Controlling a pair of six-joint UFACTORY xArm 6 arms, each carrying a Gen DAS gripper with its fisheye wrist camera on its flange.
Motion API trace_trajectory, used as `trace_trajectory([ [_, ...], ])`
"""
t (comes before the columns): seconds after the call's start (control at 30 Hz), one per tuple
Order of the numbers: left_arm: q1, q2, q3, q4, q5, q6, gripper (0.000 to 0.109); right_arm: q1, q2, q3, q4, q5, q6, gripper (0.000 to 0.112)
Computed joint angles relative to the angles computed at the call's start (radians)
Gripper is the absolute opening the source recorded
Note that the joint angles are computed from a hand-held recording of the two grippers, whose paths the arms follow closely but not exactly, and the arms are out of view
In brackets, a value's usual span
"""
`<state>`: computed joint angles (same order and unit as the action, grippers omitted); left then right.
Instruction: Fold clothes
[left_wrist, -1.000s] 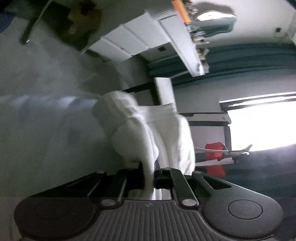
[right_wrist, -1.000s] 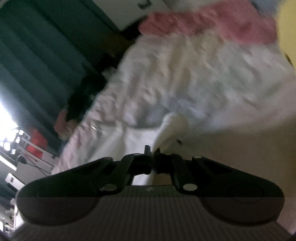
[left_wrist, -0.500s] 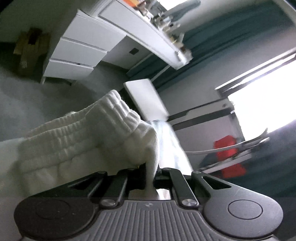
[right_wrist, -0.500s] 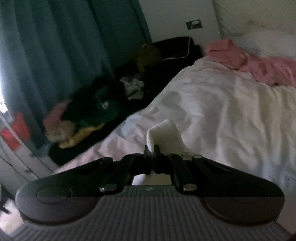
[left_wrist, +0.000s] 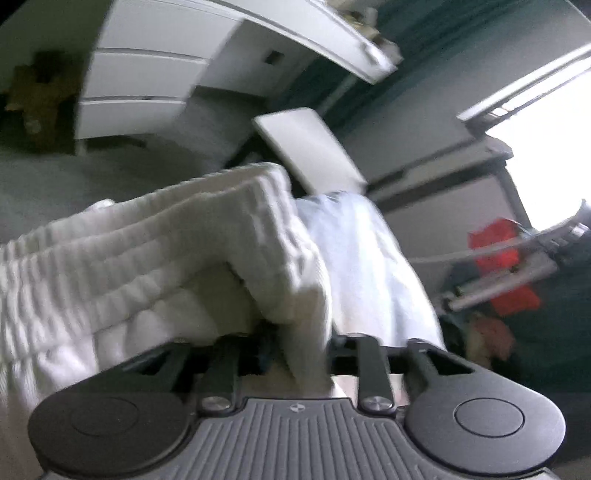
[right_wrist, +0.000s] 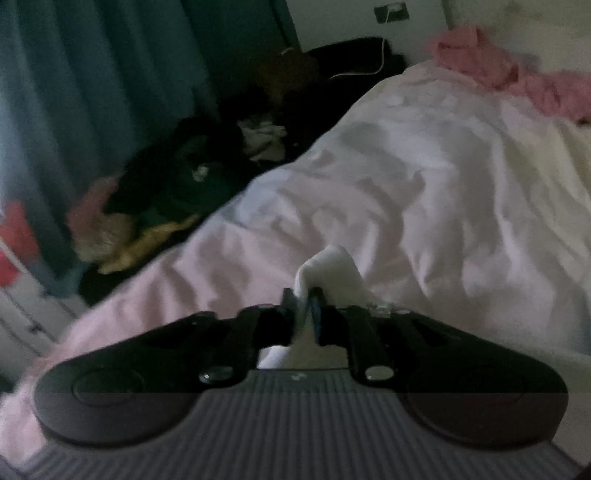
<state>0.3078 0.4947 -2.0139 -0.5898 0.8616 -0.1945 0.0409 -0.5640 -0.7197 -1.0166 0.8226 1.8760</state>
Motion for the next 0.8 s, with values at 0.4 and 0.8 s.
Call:
trace_trajectory([
  [0.4,0.209,-0.582,0.754,-0.411,0.058,0.434,0.064,0.389,-0.851,0.517,0.077,-0.038,0.370,0.074],
  [0.8,0.219,-0.645,0.907,-0.439,0.022,0.290,0.055,0.253,-0.716,0.630,0.521,-0.506,0.061,0.073],
])
